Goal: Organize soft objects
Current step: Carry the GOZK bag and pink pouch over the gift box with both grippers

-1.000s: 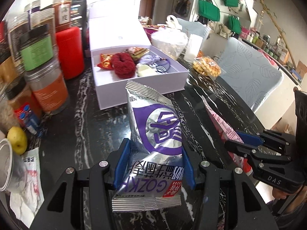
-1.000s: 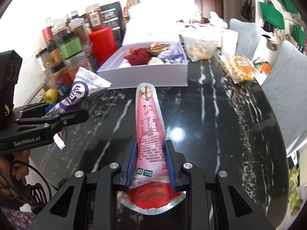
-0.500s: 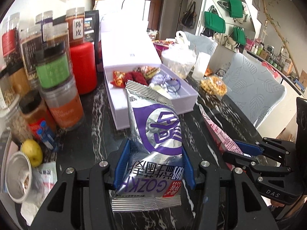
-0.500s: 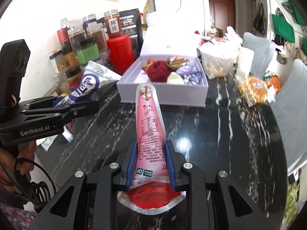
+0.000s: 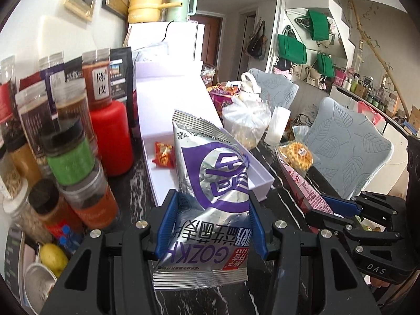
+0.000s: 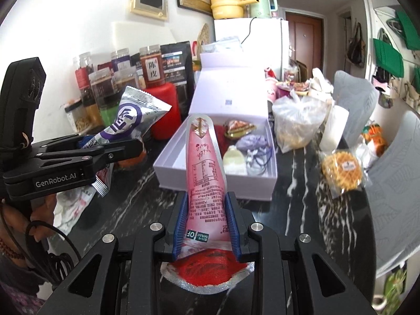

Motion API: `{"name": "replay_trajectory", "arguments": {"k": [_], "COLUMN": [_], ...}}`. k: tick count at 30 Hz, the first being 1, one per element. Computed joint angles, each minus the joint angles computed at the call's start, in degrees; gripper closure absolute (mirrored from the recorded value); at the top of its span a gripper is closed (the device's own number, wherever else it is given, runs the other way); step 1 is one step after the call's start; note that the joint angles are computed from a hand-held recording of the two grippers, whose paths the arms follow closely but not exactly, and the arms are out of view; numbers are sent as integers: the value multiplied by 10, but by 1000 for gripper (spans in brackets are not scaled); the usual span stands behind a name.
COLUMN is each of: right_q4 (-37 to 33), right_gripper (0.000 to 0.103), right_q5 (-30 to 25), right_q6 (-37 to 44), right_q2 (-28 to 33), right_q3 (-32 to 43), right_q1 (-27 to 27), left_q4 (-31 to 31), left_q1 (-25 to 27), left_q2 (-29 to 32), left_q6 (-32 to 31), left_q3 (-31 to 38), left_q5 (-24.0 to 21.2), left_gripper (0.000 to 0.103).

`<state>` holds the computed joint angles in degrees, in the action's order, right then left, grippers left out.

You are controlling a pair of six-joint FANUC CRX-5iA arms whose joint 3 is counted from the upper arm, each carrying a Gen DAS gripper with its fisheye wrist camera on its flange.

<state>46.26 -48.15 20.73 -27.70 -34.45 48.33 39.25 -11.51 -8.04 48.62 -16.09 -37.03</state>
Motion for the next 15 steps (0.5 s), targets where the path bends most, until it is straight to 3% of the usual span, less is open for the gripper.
{"name": "replay_trajectory", "arguments": {"k": [15], "right_q4": [-12], "right_gripper": [75], "right_q5": [81], "right_q6": [93], "right_q2": [57], "right_q3": [72], "right_q1": [-113], "left_q4": [36], "left_q1": [-29], "left_q2": [82], "left_q6": [-29], "left_q3": [96], "left_q5": [47], "left_gripper": [53]}}
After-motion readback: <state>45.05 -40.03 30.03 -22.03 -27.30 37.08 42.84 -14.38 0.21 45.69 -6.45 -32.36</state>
